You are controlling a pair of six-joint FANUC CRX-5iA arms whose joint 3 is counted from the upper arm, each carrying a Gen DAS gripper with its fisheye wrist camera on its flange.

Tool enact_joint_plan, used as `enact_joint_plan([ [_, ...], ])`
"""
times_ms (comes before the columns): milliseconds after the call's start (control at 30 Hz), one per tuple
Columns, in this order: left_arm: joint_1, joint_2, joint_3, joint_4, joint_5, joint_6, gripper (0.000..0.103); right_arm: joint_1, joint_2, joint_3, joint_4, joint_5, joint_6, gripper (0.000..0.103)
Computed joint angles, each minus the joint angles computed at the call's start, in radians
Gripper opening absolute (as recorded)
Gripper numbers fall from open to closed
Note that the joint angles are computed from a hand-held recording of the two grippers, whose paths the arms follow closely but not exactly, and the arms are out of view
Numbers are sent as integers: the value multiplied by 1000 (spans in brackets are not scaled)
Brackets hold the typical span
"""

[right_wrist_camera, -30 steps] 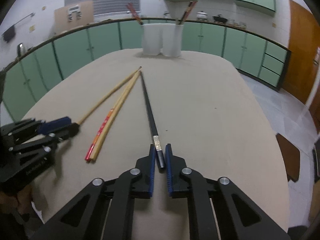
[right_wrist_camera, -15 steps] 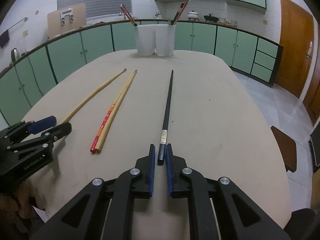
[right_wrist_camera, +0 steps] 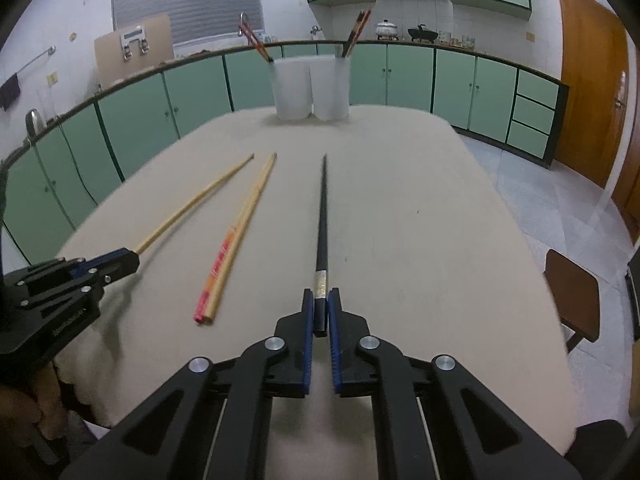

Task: Organize utensils
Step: 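Carry both chopsticks to the white holder and release them inside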

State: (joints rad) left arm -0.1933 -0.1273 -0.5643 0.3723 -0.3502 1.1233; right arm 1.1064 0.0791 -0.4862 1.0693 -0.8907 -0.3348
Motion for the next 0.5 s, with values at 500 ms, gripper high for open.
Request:
enact_joint_plan([
  [500, 56, -88, 196, -36, -244, 85, 6, 8, -103, 120, -23, -50, 242, 7],
])
